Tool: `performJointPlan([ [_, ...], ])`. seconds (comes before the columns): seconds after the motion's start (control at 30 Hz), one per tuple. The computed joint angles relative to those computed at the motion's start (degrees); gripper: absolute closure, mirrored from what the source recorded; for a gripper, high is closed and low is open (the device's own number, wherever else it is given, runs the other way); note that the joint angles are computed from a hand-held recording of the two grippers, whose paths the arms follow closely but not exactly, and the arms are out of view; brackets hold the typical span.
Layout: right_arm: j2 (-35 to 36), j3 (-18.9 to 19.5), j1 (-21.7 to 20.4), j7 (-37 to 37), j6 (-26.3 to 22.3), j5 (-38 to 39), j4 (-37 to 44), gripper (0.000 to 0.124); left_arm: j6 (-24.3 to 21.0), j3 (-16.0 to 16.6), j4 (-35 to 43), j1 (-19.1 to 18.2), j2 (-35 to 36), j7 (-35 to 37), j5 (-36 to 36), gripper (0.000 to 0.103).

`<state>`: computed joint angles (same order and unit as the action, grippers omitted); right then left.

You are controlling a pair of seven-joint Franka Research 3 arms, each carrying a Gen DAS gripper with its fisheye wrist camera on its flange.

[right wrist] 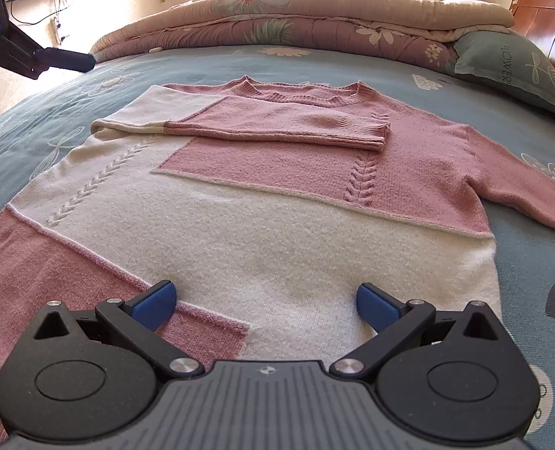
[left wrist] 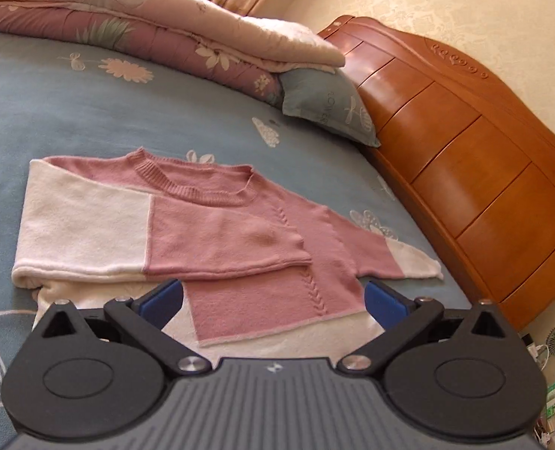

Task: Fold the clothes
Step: 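Lay the sleeve on the chest, open the left gripper and withdraw, then move the open right gripper to the cream cuff of the other sleeve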

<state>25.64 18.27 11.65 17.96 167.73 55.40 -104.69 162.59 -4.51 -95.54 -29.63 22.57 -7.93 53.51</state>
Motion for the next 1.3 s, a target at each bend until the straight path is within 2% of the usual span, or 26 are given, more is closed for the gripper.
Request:
performJointPlan([
  [0.1,0.09,1.37,-0.77,-2.45,1.47,2.00,-0.26,0.021,-4.16,-4.25,0.19,3.23,2.82,10.07,-9.65,0.001],
  [0.17,-0.13,1.13,-0.35,-2.11,2.17,2.16,-0.57,0.021,-8.73,-5.00,1.07,3.25,3.95,14.25,-13.92,0.001],
  [0.2,-0.35,0.82,0.07,-1.29,2.69,1.99,-0.88,0.021,-9.60,-4.69,0.99,2.86,3.98,14.49,-14.84,0.001],
  [0.27,-0.77,1.91,-0.26,-1.87,5.16,3.72,-1.95,0.021,-7.30,-4.01,-0.45,2.27,2.81,14.06,-14.85,0.001],
  [0.33,-0.78,6.08,-2.88,-7.20,9.21,9.67,-2.95,0.021,-2.95,-2.98,-1.98,1.46,1.37,13.01,-12.94,0.001],
  [0.4,-0.74,8.32,-4.23,-11.05,11.51,13.66,-3.20,0.021,0.72,-2.24,-2.92,0.60,-0.03,12.18,-11.02,0.001],
  [0.5,-0.75,8.70,-4.49,-13.04,12.02,16.76,-2.99,0.021,0.91,-2.31,-3.28,-0.47,-1.61,12.82,-9.41,0.001],
  [0.6,-1.20,6.05,-2.28,-11.20,11.45,16.24,-3.06,0.021,-0.86,-3.18,-3.95,-0.60,-2.50,14.06,-9.44,0.001],
  [0.77,-6.65,-4.55,6.69,8.95,12.12,2.05,-9.37,0.021,-7.50,-4.71,-2.78,0.40,-0.60,18.06,-13.25,0.001],
  [0.93,-12.67,-3.03,3.35,12.95,10.54,-0.50,-15.46,0.021,-15.51,-4.33,0.81,-0.32,3.32,20.10,-14.54,0.001],
  [1.0,-14.50,-2.83,1.82,13.22,6.78,1.66,-16.54,0.021,-17.71,-3.82,2.35,-1.38,4.33,20.61,-13.07,0.001],
  [1.1,-15.79,-5.03,2.26,15.23,1.76,3.62,-17.76,0.021,-20.22,-3.49,4.14,-2.48,5.35,20.62,-11.71,0.001],
  [1.13,-15.85,-6.03,2.74,17.16,0.23,3.12,-18.18,0.021,-20.78,-3.49,4.51,-2.66,5.55,20.66,-11.49,0.001],
  [1.17,-15.86,-6.07,2.74,16.01,0.16,5.27,-18.51,0.021,-20.99,-3.47,4.63,-2.78,5.55,20.52,-11.24,0.001],
  [1.2,-16.08,-5.35,2.41,11.73,1.21,10.13,-18.88,0.021,-20.71,-3.34,4.46,-2.90,5.37,19.94,-10.79,0.001],
  [1.3,-16.83,-7.10,3.77,12.77,0.39,10.12,-19.39,0.021,-18.28,-2.98,3.49,-2.84,4.62,17.85,-9.11,0.001],
])
